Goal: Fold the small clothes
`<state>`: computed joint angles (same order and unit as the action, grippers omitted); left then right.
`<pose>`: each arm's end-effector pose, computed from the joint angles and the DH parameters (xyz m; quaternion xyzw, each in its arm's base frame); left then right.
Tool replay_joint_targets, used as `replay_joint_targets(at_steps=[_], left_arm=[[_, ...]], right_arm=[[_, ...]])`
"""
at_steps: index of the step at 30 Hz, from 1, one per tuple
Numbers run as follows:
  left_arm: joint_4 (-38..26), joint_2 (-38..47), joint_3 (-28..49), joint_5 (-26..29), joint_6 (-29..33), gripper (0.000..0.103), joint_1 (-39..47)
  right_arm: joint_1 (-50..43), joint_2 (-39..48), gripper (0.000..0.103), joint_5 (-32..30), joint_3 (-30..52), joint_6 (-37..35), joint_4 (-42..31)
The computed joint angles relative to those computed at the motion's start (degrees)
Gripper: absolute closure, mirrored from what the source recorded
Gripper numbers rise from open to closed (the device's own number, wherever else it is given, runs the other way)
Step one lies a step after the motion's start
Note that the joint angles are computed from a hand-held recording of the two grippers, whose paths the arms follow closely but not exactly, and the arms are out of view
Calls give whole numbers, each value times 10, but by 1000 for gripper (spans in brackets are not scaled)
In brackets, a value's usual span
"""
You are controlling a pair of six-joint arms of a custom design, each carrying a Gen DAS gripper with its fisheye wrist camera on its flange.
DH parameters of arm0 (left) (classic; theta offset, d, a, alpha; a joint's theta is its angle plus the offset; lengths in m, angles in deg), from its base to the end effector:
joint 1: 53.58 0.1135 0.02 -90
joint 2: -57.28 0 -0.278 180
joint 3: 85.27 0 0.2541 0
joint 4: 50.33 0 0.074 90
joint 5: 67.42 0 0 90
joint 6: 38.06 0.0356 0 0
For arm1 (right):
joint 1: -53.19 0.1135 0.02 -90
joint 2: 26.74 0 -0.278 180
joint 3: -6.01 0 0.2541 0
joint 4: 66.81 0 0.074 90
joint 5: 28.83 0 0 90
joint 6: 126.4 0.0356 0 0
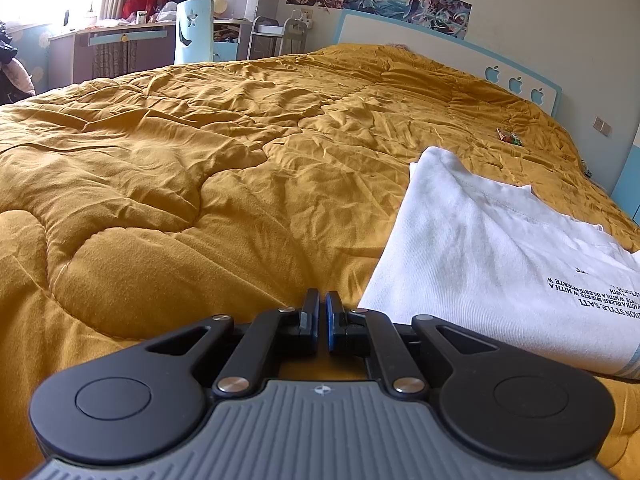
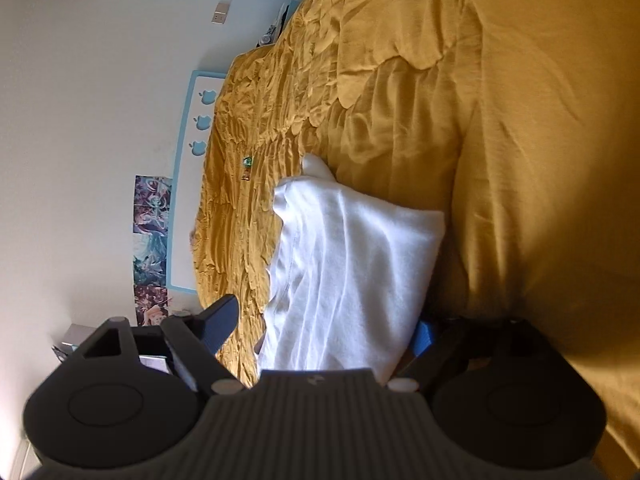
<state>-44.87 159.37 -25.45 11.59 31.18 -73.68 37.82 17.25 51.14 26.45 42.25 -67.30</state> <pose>0.3343 -0.1151 0.1491 -0.0480 0.8898 -0.0753 0.4475 0.1487 -0.0344 0.1606 0.5788 0.6046 0.3469 0.4232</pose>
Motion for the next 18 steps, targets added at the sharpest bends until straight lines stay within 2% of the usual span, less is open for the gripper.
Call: replay_joint_targets(at_steps=[3, 5, 7, 8, 9, 12, 15, 17, 18], left_arm=[[6, -2, -4, 2, 1, 95, 0], [12, -3, -8, 5, 2, 95, 1], [13, -4, -9, 6, 2, 95, 1], [18, -6, -12, 6, 0, 95, 0], [24, -10, -18, 9, -1, 95, 1], [32, -24, -28, 25, -13, 95, 9], [-8, -54, -19, 16, -48, 91, 8], [-2, -84, -27, -6, -58, 84, 0], [7, -99, -30, -27, -52, 84, -9]], right_arm=[[14, 95, 23, 24, 20, -16, 72], [32, 141, 37, 60, 19, -25, 121], [57, 151, 63, 106, 13, -35, 127], [65, 155, 69, 121, 6, -39, 136], [67, 161, 84, 129, -1, -44, 145], [47, 192, 87, 103, -34, -60, 221], [64, 201, 90, 130, -32, -90, 219], [86, 205, 91, 160, -19, -123, 195], [103, 211, 92, 184, -12, -145, 190]])
